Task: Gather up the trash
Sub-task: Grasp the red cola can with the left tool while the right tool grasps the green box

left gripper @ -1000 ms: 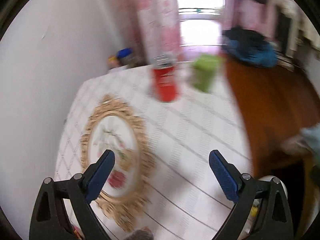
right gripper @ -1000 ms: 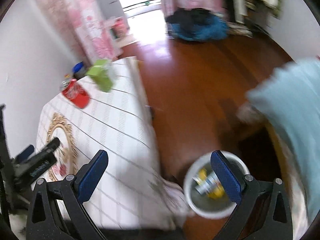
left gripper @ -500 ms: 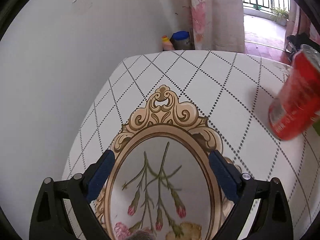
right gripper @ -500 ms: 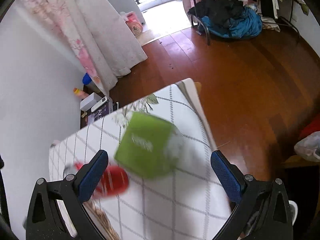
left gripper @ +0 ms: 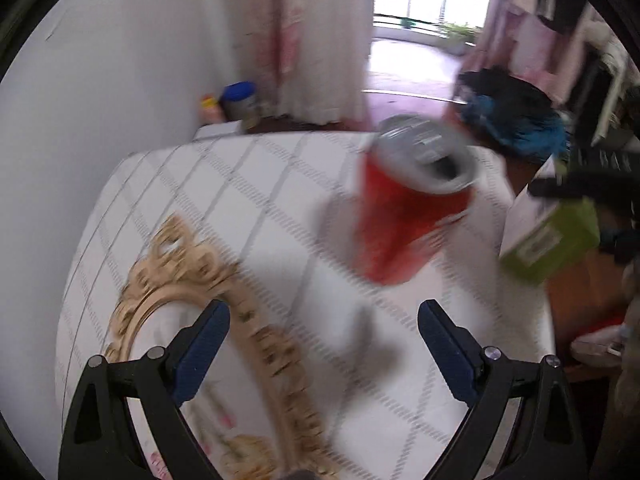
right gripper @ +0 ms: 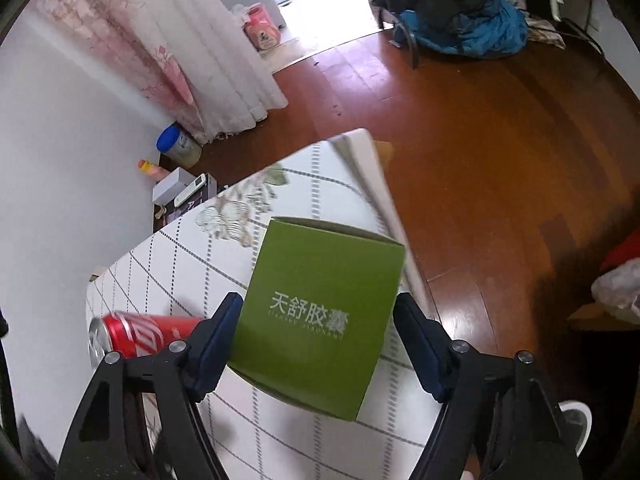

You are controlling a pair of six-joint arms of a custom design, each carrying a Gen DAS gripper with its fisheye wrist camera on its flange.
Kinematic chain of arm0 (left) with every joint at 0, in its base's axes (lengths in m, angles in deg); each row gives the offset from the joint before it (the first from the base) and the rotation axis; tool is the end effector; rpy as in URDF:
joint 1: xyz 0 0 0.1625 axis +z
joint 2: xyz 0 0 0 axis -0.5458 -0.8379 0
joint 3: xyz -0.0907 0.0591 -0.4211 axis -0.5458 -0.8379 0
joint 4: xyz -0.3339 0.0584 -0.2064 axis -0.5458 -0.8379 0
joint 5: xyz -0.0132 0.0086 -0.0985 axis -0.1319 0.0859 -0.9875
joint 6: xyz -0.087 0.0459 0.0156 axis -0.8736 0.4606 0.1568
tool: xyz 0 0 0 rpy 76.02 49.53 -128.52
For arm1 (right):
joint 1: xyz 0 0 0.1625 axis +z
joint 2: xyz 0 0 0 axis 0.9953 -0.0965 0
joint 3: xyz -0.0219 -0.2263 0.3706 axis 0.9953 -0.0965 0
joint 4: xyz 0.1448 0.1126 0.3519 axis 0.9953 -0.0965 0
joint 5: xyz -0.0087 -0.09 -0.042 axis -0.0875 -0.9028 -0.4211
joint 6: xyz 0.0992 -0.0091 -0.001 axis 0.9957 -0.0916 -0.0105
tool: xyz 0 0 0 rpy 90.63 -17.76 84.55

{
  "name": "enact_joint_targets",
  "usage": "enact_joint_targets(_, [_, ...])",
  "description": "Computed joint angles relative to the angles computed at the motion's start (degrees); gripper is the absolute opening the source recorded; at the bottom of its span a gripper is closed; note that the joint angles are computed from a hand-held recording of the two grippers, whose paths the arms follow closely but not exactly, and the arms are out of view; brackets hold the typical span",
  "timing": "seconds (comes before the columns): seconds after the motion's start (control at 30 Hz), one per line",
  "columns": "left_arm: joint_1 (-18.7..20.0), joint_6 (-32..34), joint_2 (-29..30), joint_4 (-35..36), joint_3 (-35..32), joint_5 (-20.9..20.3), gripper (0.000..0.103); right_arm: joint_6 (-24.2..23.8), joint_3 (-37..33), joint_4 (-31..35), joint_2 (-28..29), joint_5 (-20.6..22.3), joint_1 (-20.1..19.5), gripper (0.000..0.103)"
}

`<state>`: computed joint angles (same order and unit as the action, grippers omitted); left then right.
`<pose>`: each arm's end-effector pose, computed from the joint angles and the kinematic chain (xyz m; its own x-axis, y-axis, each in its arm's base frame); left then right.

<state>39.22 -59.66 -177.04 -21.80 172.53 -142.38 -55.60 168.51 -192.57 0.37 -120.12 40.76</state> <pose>-0.2085 -0.2102 0.2774 -0.6567 -0.3500 -0.6680 0.1357 0.8165 -0.5612 0.3667 -0.3766 0.1229 -0.8824 -0.0743 0.4646 -0.1941 0.9570 -0.2155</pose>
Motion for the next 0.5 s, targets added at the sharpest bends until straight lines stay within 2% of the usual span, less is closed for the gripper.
enact_joint_targets(0.07, [3.2, 4.4, 2.3, -3.4, -0.9, 3.2, 0.096, 0.1, 1.8, -0.1, -2.6, -0.2, -0.6, 0.077])
enact_joint_targets(0.2, [9.3, 10.4, 4.8, -7.5, -2.0, 7.0, 0.096, -0.2, 3.7, -0.1, -5.3, -0.7, -1.0, 0.076])
enact_joint_targets(0.33, [12.1, 12.6, 4.5, -8.3, -2.2, 9.5, 0.093, -1.2, 4.2, -0.3, -5.4, -1.9, -0.6, 0.075])
enact_joint_targets(0.37, [11.8, 12.4, 4.5, -7.5, -2.4, 10.1, 0.088, -1.3, 4.2, -0.4, -5.3, -2.1, -0.4, 0.075])
enact_joint_targets(0.4, [10.8, 11.9, 4.6, -7.0, -2.5, 10.3, 0.071, -1.6, 4.3, -0.6, -5.1, -2.3, -0.2, 0.075])
enact_joint_targets(0.43, [10.4, 11.4, 4.6, -6.4, -2.7, 10.5, 0.061, -2.0, 4.3, -0.7, -4.9, -2.5, 0.1, 0.075])
enact_joint_targets(0.5, [10.0, 11.0, 4.7, -5.1, -3.1, 11.0, 0.060, -2.7, 4.3, -1.1, -4.6, -2.8, 0.8, 0.074])
